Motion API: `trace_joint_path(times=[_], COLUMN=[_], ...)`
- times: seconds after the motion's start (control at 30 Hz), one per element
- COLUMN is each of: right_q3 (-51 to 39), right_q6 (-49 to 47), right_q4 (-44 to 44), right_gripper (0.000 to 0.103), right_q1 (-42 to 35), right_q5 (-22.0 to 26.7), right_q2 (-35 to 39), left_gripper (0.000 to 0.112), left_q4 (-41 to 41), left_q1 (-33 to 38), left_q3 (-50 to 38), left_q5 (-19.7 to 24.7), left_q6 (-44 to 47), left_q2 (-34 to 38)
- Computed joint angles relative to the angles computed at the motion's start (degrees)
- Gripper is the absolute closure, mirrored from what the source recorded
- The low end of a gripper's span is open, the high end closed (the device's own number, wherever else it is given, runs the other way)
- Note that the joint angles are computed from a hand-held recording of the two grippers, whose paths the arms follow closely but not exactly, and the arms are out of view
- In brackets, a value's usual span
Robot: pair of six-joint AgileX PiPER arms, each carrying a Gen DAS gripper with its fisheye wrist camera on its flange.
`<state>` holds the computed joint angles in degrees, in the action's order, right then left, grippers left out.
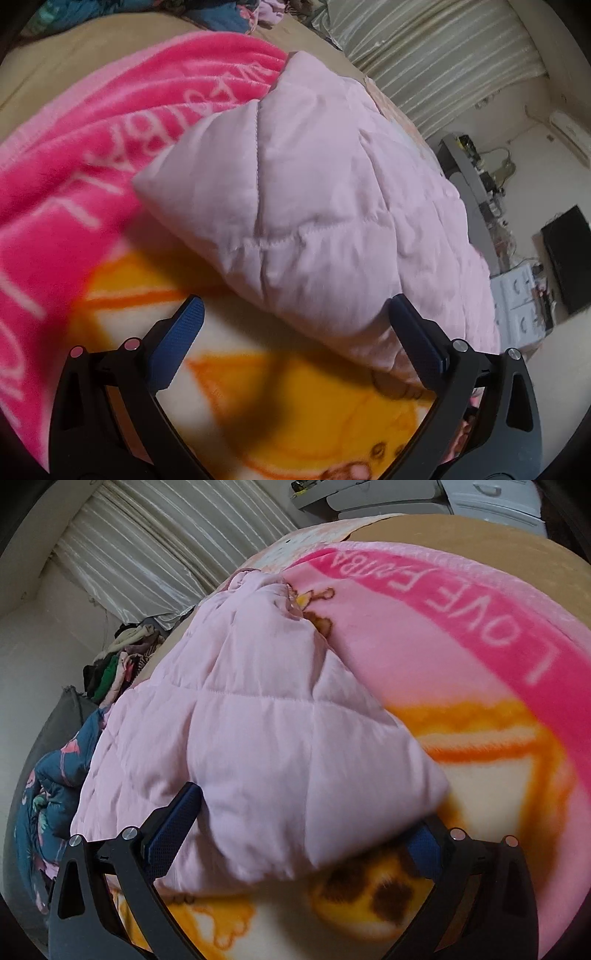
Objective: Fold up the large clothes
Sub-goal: 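Move both tools down to the edge of the folded pink jacket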
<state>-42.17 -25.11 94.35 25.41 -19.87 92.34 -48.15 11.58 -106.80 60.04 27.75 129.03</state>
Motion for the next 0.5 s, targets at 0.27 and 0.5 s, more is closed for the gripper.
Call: trace_joint_path(times=[0.27,0.5], right_q3=[-3.6,-5.7], right_q6=[-3.6,1.7], right_q4=[-1.4,-10.5], right_gripper=[0.004,0.004], right_q1=[-4.4,-6.2], right_q5=[3.6,4.7], right_q2=[3.5,6.1], left_gripper=[0.019,0.018], left_q4=[-3.4,-8.4], left_q1=[-0.7,-0.6], left_q3=[-7.4,-16.2], left_q5=[2.7,5.5], left_q6=[-3.7,-11.3], left_q2=[5.5,12.6])
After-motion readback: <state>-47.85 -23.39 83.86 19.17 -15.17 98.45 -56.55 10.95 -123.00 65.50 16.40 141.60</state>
